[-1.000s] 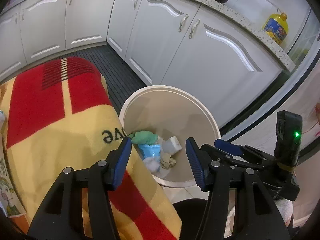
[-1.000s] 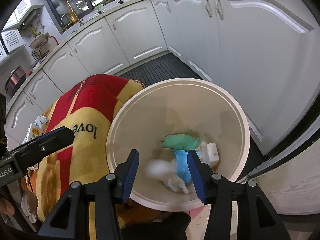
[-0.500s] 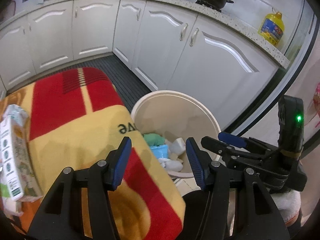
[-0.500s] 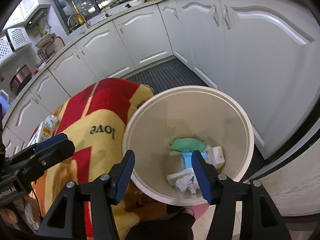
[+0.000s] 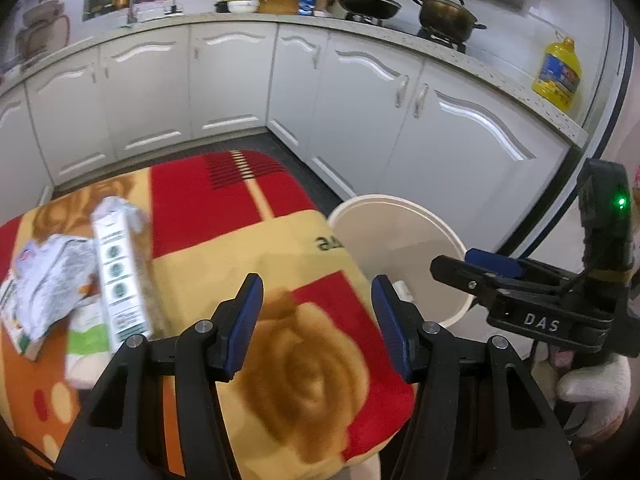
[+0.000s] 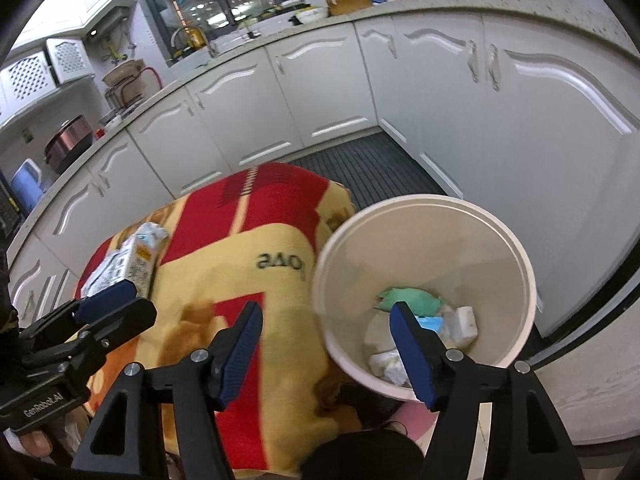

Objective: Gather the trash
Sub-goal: 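Move both open grippers back over the table toward the boxes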

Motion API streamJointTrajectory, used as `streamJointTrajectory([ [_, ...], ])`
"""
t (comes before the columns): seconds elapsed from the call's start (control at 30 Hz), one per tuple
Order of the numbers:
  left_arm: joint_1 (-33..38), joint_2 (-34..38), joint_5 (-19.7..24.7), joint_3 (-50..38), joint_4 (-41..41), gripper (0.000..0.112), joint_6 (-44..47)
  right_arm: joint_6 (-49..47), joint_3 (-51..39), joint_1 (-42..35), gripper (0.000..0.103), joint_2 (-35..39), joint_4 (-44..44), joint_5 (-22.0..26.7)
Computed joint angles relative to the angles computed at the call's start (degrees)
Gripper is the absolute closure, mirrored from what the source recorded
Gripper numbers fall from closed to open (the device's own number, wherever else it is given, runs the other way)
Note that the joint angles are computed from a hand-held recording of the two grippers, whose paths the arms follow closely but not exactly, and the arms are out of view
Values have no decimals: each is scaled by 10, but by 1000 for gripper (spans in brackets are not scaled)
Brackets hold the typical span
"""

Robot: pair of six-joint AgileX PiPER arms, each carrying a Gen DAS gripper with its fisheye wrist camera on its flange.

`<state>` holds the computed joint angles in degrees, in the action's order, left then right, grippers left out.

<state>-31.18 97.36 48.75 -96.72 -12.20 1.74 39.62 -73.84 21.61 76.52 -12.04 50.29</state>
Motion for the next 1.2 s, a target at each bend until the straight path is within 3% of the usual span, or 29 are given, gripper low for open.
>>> streamJointTrajectory([
  [0.33, 76, -77, -11, 84, -33, 57, 31, 24, -76, 87, 35, 53, -28, 19],
  [0.67, 228, -118, 18, 137, -125, 57, 121, 18, -167, 136, 34, 124, -29, 40],
  [1.0, 411, -89, 72, 139, -203, 49, 208, -18, -252, 160, 34, 198, 0, 54],
  [1.2, 454, -26, 71, 88, -174, 49, 178, -38, -298, 164, 34, 241, 18, 63],
])
